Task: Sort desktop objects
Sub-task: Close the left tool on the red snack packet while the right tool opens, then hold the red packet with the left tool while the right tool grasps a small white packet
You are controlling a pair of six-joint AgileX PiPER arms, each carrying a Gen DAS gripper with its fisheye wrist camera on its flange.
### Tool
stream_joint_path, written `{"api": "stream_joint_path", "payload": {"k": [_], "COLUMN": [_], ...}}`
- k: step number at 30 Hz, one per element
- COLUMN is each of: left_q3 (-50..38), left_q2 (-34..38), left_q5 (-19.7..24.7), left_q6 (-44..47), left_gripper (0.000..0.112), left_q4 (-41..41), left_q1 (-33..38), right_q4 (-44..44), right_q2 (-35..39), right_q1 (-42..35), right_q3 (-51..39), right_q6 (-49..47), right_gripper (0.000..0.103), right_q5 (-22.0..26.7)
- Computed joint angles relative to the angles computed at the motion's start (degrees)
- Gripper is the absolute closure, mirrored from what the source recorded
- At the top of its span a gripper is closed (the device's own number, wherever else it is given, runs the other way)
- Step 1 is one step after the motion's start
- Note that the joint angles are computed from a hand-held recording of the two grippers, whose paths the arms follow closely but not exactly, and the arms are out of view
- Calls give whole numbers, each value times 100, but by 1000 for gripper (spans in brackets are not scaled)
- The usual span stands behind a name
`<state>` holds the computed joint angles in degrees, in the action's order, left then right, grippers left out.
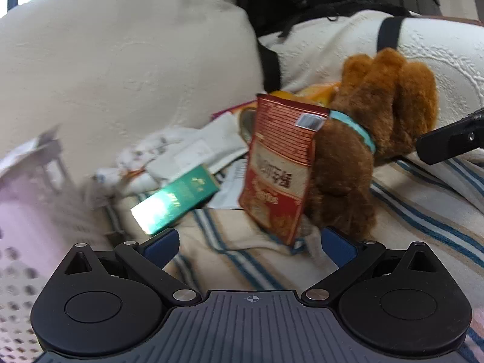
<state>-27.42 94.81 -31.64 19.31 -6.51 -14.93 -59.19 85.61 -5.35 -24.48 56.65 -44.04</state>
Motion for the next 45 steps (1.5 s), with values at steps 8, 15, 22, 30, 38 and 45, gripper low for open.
{"api": "stream_joint_path", "payload": {"k": [8,15,22,30,38,45], "left_q3": [-835,-914,-1139,-2003,-1176,542], "left_q2": [778,886,926,1546,1028,-475], "left_q5": [-24,-205,81,517,-128,-670], "left_q6": [540,110,-342,271,-349,30], "left_gripper": [9,19,25,84,105,105], "left_q4": [-569,-108,-151,-869,-681,-1224], "left_q1": [-272,7,191,-97,-33,-158], "right_q4": [570,760,864,1078,1731,3319], "right_q2": [290,406,555,554,317,111], "right_q1": [208,110,20,64,411,1800], "right_q3": [-489,-410,-308,-237,-6,-294], "right_q6": [545,213,68,-185,-1022,-3054], "right_gripper": [41,40,39,38,35,34], "right_q5": [-294,-476,-655,-585,-314,663]}}
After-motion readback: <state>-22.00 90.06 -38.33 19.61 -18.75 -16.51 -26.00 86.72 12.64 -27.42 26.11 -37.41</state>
